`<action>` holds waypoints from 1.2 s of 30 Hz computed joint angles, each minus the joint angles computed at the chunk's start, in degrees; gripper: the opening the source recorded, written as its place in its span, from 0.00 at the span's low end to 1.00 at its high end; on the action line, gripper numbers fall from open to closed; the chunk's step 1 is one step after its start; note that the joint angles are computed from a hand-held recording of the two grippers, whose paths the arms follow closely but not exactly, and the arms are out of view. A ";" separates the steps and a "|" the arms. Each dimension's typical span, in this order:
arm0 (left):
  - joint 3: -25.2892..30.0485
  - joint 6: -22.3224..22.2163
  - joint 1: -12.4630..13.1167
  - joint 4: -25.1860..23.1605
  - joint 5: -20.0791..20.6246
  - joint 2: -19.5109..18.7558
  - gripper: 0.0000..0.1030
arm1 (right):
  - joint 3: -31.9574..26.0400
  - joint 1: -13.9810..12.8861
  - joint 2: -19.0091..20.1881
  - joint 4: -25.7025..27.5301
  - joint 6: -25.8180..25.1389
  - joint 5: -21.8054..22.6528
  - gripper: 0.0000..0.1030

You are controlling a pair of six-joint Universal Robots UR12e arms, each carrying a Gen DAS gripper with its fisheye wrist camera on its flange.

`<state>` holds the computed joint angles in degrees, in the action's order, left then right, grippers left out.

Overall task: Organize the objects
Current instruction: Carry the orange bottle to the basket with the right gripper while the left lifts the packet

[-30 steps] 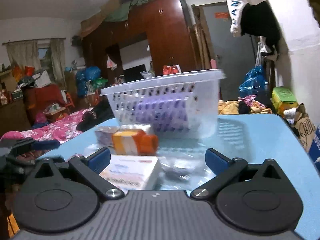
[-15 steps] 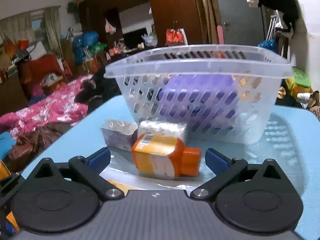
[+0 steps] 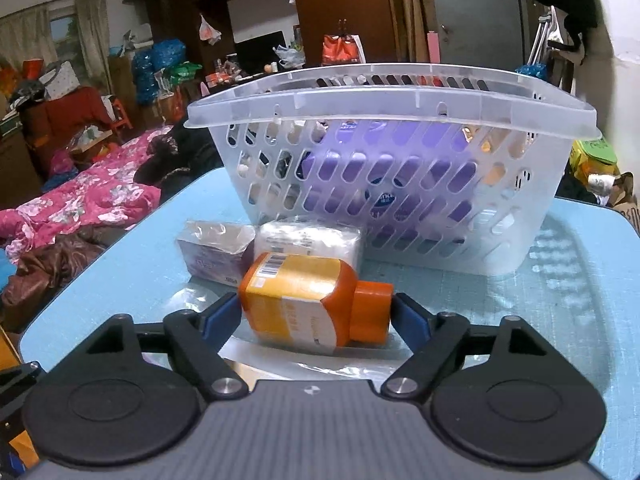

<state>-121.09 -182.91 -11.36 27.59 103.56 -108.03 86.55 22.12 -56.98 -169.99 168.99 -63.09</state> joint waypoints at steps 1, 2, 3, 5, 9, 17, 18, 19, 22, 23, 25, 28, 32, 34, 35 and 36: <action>-0.05 0.16 0.00 0.17 0.03 -0.04 0.54 | 0.19 -0.08 -0.05 -0.31 -0.05 0.09 0.82; -0.09 0.57 -0.14 0.35 0.29 -0.10 0.53 | 0.16 -0.06 -0.01 -0.43 -0.19 0.12 0.81; -0.09 0.93 -0.27 0.60 0.60 -0.20 0.53 | 0.19 -0.09 0.00 -0.59 -0.15 0.24 0.81; -0.09 1.35 -0.40 0.92 1.14 -0.22 0.53 | 0.24 -0.17 0.03 -0.83 -0.04 0.56 0.81; -0.70 1.73 -0.37 2.19 1.67 0.24 0.52 | 0.78 -0.33 0.04 -2.98 0.20 0.69 0.81; -1.24 1.94 0.20 5.74 1.86 0.28 0.52 | 2.00 -1.02 -0.43 -7.93 0.42 1.67 0.81; -1.23 1.73 0.38 5.86 1.53 0.30 0.52 | 2.07 -1.10 -0.46 -8.21 0.53 1.76 0.81; -1.18 1.47 0.56 5.90 1.11 0.33 0.52 | 2.26 -1.31 -0.53 -8.63 0.65 1.93 0.81; -0.93 1.31 0.77 6.96 0.68 0.10 0.52 | 3.27 -2.05 -0.87 -11.07 1.79 2.02 0.81; -0.83 1.41 0.74 7.23 0.78 0.08 0.52 | 3.62 -2.37 -0.96 -12.03 2.21 2.40 0.81; -0.59 1.55 0.83 8.01 0.88 0.06 0.52 | 4.62 -3.17 -1.47 -14.03 3.19 3.63 0.81; 0.03 1.44 1.03 9.21 0.73 0.19 0.52 | 5.53 -4.38 -2.21 -17.99 5.64 5.60 0.81; 2.39 2.90 1.73 10.59 -0.33 0.51 0.52 | 4.48 -5.22 -2.84 -23.19 8.40 6.61 0.81; 4.88 3.67 2.37 9.58 -1.60 0.72 0.52 | 2.32 -5.05 -2.37 -23.91 8.65 6.25 0.81; 6.07 3.58 2.69 8.80 -2.17 0.80 0.52 | 0.72 -4.83 -1.94 -23.53 8.64 5.53 0.81; 7.81 3.50 3.22 7.14 -3.27 0.88 0.52 | -0.71 -4.54 -1.36 -23.49 8.38 4.41 0.81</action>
